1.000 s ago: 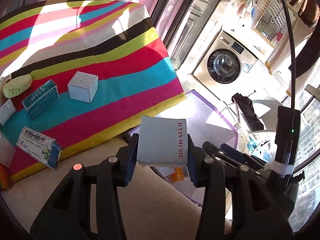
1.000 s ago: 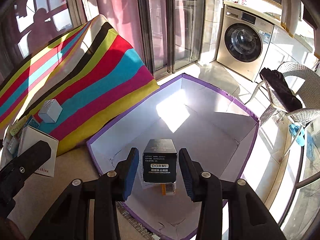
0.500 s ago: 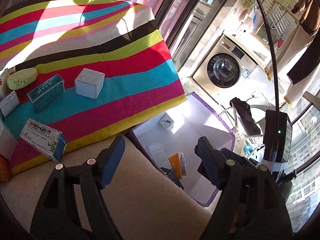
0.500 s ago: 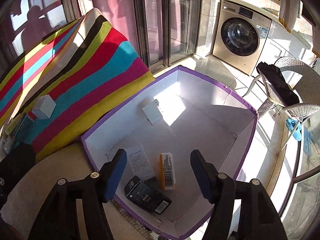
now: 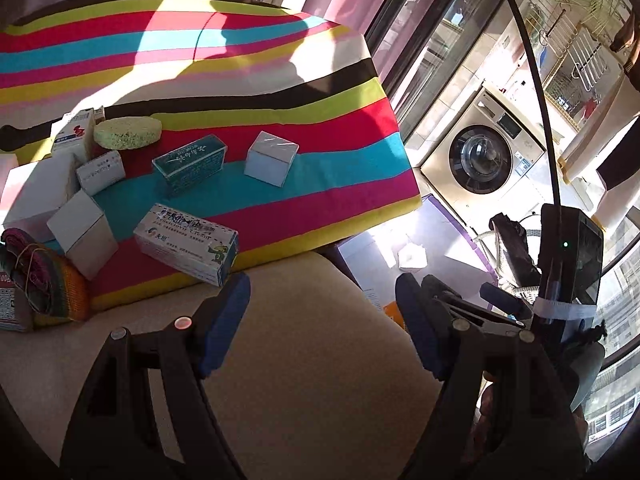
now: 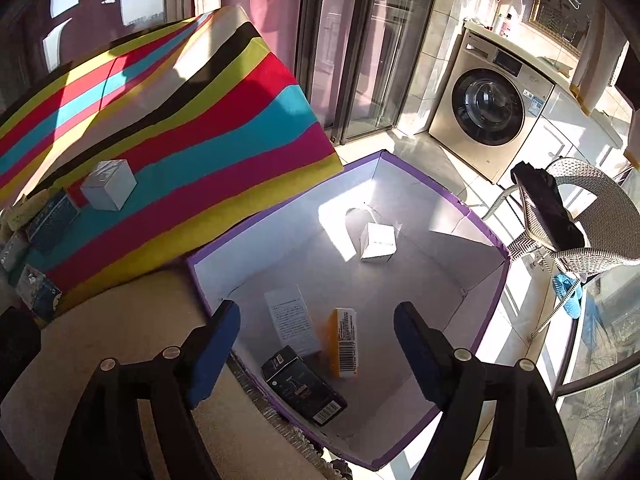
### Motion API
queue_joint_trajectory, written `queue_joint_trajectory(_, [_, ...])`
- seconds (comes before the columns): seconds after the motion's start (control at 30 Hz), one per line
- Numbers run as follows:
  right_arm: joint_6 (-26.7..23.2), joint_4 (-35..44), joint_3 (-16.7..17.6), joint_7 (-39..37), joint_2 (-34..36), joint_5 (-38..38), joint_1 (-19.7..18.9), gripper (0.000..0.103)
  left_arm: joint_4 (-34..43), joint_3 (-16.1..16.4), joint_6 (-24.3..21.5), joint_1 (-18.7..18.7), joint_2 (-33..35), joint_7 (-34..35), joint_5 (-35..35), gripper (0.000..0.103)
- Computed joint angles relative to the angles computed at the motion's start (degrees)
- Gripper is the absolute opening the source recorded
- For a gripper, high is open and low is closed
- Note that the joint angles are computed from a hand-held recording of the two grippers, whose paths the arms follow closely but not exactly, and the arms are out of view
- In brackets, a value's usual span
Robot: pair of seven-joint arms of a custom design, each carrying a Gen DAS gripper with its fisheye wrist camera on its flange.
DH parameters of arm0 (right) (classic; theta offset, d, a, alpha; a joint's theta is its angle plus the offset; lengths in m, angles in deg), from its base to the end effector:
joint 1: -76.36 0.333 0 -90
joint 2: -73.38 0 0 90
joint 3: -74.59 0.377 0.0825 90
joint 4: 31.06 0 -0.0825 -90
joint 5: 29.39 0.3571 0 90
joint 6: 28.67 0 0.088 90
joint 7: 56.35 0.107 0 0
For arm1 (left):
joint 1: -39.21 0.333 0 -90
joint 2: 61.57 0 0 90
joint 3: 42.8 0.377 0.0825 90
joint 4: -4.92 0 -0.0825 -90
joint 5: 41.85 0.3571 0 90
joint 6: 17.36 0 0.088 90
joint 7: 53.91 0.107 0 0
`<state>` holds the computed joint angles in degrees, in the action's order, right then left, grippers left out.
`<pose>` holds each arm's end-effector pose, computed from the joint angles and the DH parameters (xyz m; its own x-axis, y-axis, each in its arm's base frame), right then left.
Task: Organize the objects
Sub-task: 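Carry both boxes over the bin and open both tools to drop them, then move the right tool to the white medicine box while the left tool approaches the red QR card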
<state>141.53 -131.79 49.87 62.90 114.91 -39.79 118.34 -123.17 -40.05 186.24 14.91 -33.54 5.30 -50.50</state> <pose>0.6650 0.2874 0.3064 0.0985 -0.9872 0.1258 -0.8117 -0.1528 -0.5638 0.5703 -0.2088 0.3266 0.1324 -0.9024 0.4100 -0.6931 -0.3799 -0.6125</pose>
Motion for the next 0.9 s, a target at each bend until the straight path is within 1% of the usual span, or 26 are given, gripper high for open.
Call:
queue_joint_trajectory(0.1, [-1.16,0.48,-2.75,1.28,0.61,-1.63,2.87,0.081,-2.67,0.34,1.55,0.05,-1.14,-0.34,-1.30,0.078])
queue_joint_trajectory(0.17, [-0.95,0.30,-3.42,1.77,0.55,-2.78,3.83,0.081,-4.57,0.18,2.73,0.37,-2.05,-0.32,-2.15,0.078])
queue_joint_trajectory(0.23, [-0.86,0.22,-4.19,2.29,0.57,-3.90,4.98,0.081,-6.28,0.73,3.58,-0.31,-2.94,0.50,-4.08,0.078])
queue_joint_trajectory(0.3, [-0.55,0.11,-3.92,2.07,0.37,-4.74,5.26,0.081,-7.86,0.82,4.27,-0.56,-3.74,1.36,-5.85,0.078])
queue_joint_trajectory(0.33, [-0.35,0.06,-3.26,1.69,0.17,-4.89,4.99,0.081,-8.73,0.63,4.70,-0.41,-4.13,1.63,-6.54,0.078])
queue_joint_trajectory(0.4, [-0.03,-0.02,-1.67,0.81,-0.26,-4.79,4.28,0.081,-10.18,0.88,5.15,-1.09,-4.97,2.78,-8.96,0.078])
queue_joint_trajectory(0.43, [0.35,-0.12,-0.30,-0.06,-0.60,-4.54,3.50,0.081,-11.03,0.82,5.49,-1.19,-5.40,3.27,-9.95,0.078])
queue_joint_trajectory(0.5, [1.43,-0.50,2.78,-2.33,-1.32,-3.64,1.67,0.081,-12.78,0.18,6.30,-0.71,-6.22,3.63,-11.45,0.078])
queue_joint_trajectory(0.6, [4.28,-1.63,6.35,-6.15,-2.32,-1.84,-0.14,0.081,-15.49,-0.99,7.69,0.48,-7.38,3.56,-13.25,0.078])
queue_joint_trajectory(0.67, [5.28,-1.91,6.54,-8.04,-2.40,-1.09,0.66,0.081,-17.17,-1.65,8.58,1.14,-8.09,3.47,-14.46,0.078])
queue_joint_trajectory(0.7, [5.66,-1.94,7.35,-9.35,-2.50,-0.62,0.50,0.081,-17.97,-1.83,8.94,1.23,-8.43,3.55,-15.40,0.078])
queue_joint_trajectory(0.73, [6.14,-1.99,9.09,-11.09,-2.71,0.02,-0.53,0.081,-18.67,-1.98,9.29,1.33,-8.74,3.69,-16.32,0.078])
queue_joint_trajectory(0.8, [7.57,-2.39,14.00,-14.88,-3.31,1.56,-3.61,0.081,-19.87,-2.21,9.71,1.46,-9.30,4.11,-18.27,0.078])
queue_joint_trajectory(0.9, [9.21,-2.44,20.57,-19.84,-3.49,3.68,-7.89,0.081,-21.30,-3.00,10.09,2.89,-9.91,3.30,-19.44,0.078])
